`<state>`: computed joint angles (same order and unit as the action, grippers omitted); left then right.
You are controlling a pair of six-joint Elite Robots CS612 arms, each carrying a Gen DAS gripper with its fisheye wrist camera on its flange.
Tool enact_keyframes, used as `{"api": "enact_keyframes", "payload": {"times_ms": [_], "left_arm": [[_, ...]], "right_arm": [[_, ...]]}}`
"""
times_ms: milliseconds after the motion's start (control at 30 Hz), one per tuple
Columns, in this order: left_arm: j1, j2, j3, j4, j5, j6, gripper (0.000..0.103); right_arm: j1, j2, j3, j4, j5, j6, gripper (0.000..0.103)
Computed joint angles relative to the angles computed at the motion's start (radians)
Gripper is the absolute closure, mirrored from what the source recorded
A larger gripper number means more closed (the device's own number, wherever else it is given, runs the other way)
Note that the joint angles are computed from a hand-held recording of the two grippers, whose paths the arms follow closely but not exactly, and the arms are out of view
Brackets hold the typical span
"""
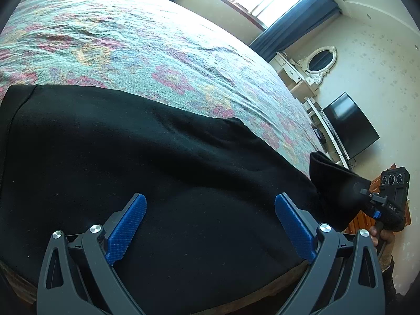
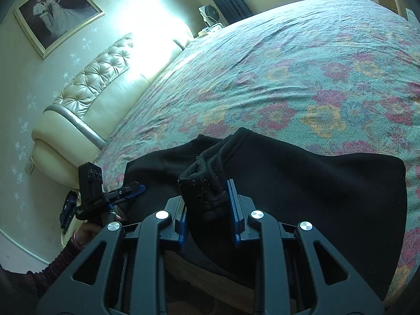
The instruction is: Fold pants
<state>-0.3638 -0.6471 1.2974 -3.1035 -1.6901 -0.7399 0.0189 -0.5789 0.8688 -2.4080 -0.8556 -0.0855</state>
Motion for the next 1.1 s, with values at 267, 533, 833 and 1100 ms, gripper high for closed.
{"api": "enact_keyframes", "payload": {"times_ms": [267,533,833,1100], "left_arm": [[0.002,0.000,0.003,-0.007,-0.009,0.006,0.006],[0.002,-0.002,0.008,-0.016,-0.016,-0.006,0.006],[0.014,-0.019,0.039,-0.053,-0.023,-0.010,0.006],[0.068,-0.100,0.164,-0.149,0.009,-0.044,0.006]], "right_arm": [[0.050,-0.019,0.050,0.041,-0.214,-0.224,0.079],[0.054,-0.013,0.056,0.150,-0.153,-0.247,0.058],[0.073,-0.019,0.055,0.179,-0.123,-0.292,0.037],[0.067,-0.021,0.035,0.151,-0.042,-0.267,0.032]]}}
